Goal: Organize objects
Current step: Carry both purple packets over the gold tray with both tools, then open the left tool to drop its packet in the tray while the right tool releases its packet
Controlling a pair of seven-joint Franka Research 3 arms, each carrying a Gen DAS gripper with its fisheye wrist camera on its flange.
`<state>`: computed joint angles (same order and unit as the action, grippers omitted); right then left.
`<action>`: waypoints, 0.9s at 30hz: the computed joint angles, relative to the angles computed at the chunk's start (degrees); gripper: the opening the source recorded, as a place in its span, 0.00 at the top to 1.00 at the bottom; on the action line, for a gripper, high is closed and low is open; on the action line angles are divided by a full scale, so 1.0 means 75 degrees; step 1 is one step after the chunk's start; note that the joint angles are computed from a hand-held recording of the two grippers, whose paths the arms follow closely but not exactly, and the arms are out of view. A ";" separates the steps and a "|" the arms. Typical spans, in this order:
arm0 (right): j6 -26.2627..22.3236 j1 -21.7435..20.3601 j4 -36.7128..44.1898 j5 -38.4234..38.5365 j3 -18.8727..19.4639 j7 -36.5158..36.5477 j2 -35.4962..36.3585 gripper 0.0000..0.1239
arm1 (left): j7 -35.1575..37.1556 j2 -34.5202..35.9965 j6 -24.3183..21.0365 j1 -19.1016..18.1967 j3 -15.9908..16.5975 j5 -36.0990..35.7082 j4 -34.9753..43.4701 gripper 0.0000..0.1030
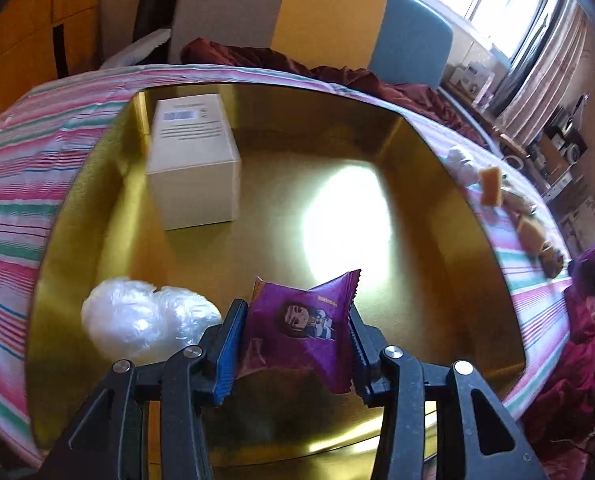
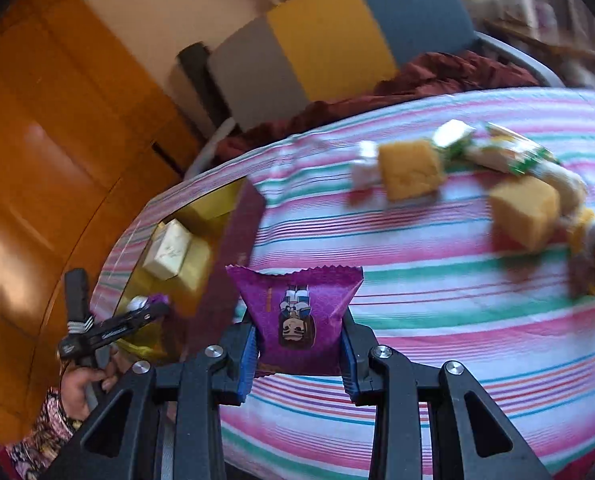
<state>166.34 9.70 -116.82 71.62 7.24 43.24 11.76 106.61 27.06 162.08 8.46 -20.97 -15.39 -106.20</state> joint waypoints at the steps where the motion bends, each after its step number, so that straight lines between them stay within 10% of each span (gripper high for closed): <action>1: -0.0038 0.0055 0.0102 -0.0014 0.0065 -0.0062 0.0049 0.72 | -0.0024 -0.0005 0.0026 -0.0019 0.0056 0.0051 -0.0002 0.55; 9: -0.0408 0.0459 0.1197 -0.0644 0.0395 0.0360 0.0847 0.72 | -0.1165 -0.0219 0.0475 -0.0462 0.0781 0.0875 -0.0260 0.51; 15: -0.0560 0.0811 0.1976 -0.2282 0.0358 0.1857 0.1617 0.72 | 0.0542 -0.0461 0.1073 0.1370 -0.1352 -0.0822 -0.0869 0.45; 22: -0.0712 0.0714 0.2516 -0.3141 0.0605 0.2678 0.2188 0.72 | 0.1049 -0.0800 0.1774 0.1353 -0.1448 -0.1319 -0.1238 0.45; 27: -0.0787 0.0792 0.2818 -0.3777 0.0601 0.3180 0.2451 0.72 | 0.1089 -0.0754 0.3001 0.2520 -0.2714 -0.1630 -0.1589 0.45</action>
<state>160.44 15.64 -95.68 43.29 11.75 67.09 30.14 114.78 21.41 184.58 27.36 -41.33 -27.62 -118.12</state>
